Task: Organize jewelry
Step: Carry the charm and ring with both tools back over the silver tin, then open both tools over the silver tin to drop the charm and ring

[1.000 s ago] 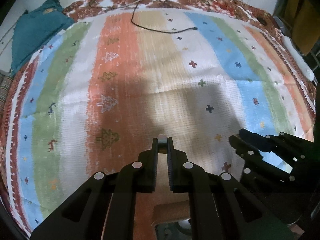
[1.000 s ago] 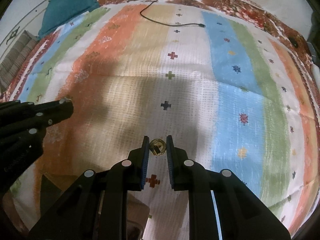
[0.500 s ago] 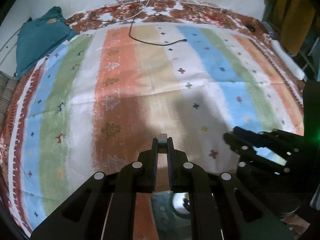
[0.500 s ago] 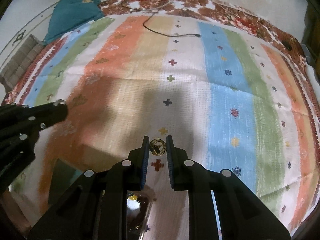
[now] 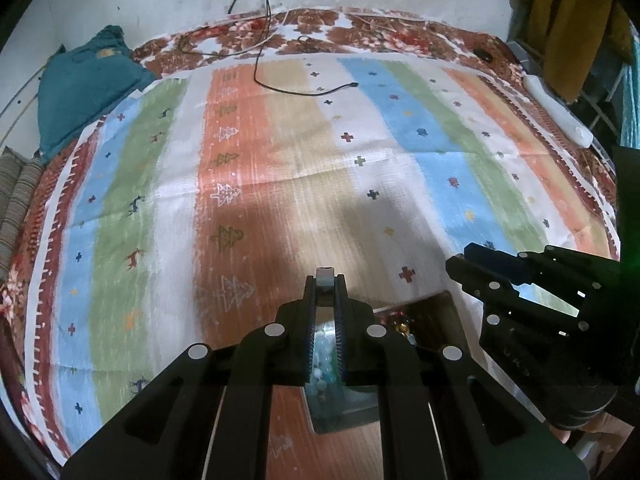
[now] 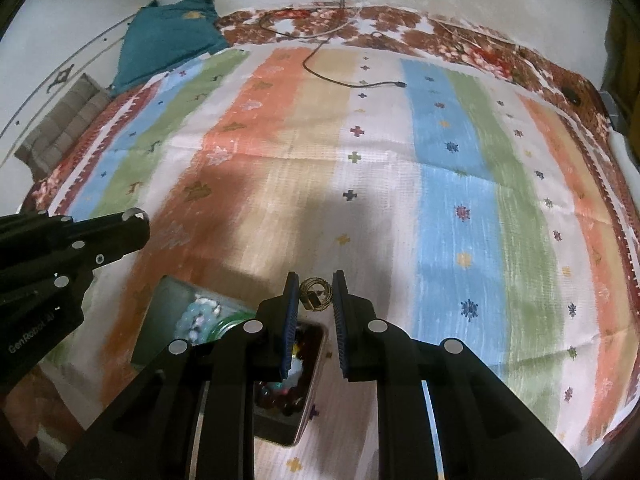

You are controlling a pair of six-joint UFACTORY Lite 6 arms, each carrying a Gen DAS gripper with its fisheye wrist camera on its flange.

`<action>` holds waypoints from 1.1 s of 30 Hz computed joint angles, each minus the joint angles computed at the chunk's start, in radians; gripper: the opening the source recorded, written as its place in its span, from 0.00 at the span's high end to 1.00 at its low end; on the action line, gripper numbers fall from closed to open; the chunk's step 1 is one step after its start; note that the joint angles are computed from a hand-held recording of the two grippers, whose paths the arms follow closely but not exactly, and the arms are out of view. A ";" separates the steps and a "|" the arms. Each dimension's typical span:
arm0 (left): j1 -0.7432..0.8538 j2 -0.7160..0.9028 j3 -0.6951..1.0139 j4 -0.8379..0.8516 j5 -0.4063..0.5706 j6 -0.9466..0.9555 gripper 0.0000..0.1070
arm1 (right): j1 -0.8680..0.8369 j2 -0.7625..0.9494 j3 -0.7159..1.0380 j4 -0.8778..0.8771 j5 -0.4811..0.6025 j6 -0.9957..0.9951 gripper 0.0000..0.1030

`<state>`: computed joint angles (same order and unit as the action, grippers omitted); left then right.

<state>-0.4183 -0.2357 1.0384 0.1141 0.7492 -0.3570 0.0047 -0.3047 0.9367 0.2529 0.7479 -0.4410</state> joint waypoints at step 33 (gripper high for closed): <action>-0.068 -0.318 -0.143 -0.022 0.098 -0.085 0.62 | -0.127 -0.303 -0.108 0.155 0.230 -0.199 0.51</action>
<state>-0.4859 -0.5532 0.8959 0.0926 0.8471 -0.4422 -0.1222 -0.6074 0.8292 0.4082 0.9782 -0.6395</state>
